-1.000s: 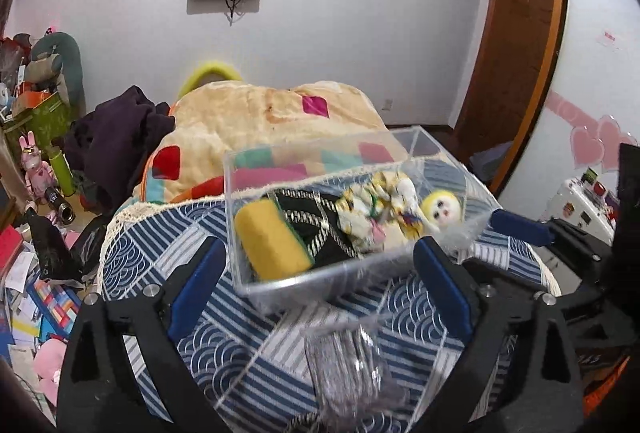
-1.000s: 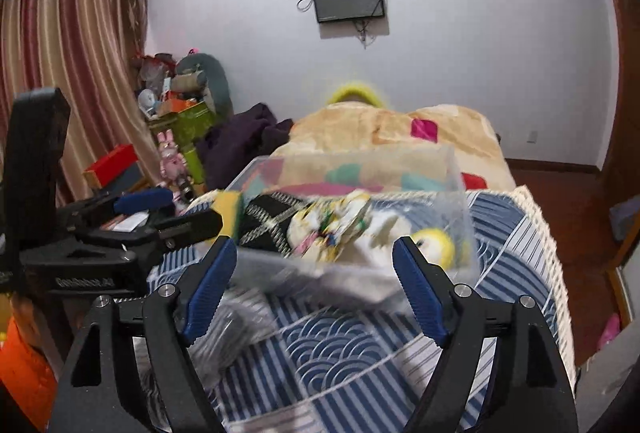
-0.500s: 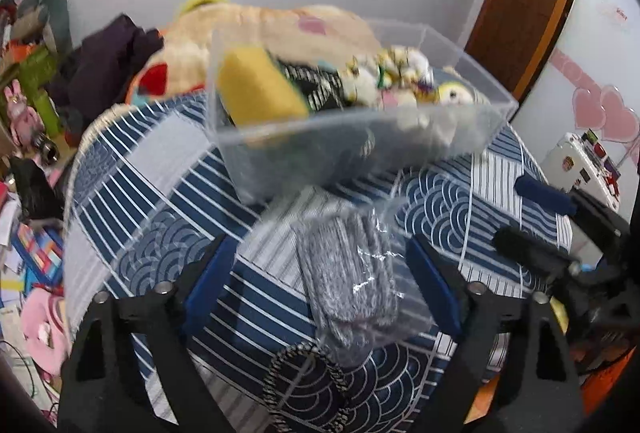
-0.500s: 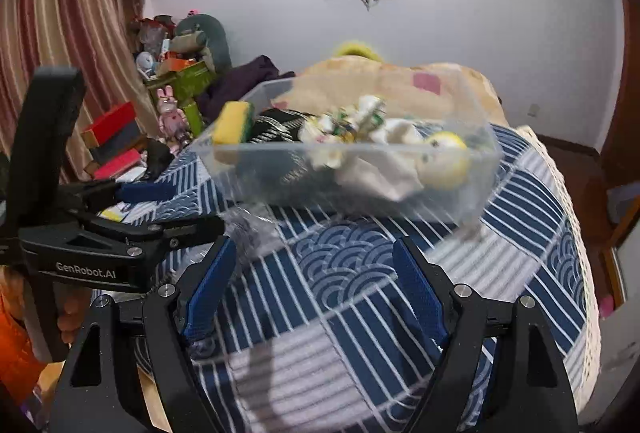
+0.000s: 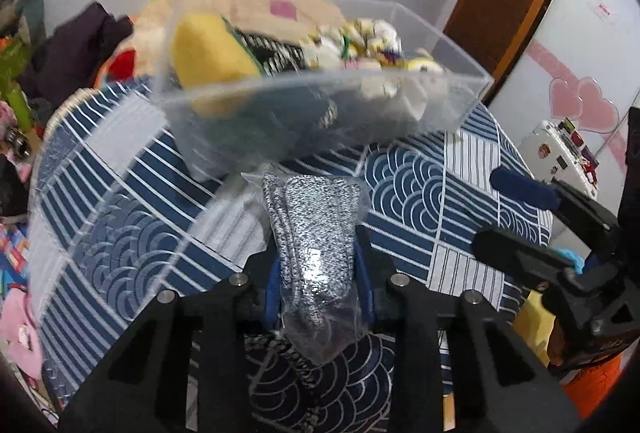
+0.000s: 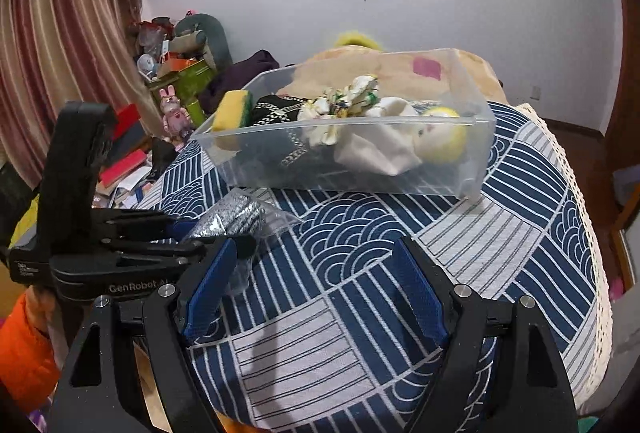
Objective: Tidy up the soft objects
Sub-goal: 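Grasp the bagged grey knit item with the left tool, then hold the grey item with the left tool while the right tool grasps the beaded bracelet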
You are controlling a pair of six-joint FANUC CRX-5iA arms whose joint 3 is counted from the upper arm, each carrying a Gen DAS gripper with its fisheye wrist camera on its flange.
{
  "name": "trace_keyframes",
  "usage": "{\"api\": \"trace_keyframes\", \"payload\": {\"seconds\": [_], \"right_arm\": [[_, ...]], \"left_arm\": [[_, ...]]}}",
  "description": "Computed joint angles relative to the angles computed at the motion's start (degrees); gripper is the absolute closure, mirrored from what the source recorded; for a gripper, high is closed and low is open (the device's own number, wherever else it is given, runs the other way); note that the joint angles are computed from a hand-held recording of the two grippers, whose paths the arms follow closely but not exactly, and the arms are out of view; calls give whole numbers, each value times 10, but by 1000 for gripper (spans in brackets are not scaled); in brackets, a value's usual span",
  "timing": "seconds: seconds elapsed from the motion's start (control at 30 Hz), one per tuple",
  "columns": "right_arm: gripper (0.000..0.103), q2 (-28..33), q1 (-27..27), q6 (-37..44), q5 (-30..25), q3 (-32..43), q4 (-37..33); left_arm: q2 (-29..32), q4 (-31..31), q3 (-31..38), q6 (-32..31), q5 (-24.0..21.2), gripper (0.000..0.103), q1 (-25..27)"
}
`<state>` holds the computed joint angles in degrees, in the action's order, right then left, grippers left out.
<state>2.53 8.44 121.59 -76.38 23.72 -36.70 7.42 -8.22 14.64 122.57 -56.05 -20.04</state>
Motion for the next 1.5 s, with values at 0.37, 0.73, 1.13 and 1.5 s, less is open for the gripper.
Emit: {"api": "trace_keyframes", "payload": {"seconds": [0.37,0.73,1.13,1.5], "right_arm": [[30,6,23,13,-36,5,-16],[65,32,84,28,-109,9,-16],[96,21,96,44,-81,-6,-12],[96,31,30,17,-17,51,-42]], "left_arm": [[-85,-160,2,132,-19,72,-37],[-108,-180,-12,164,-21,72,-39],[-104,-188,-9,168,-15,72,-41],[-83,-209,25,166,-6,72,-42]]}}
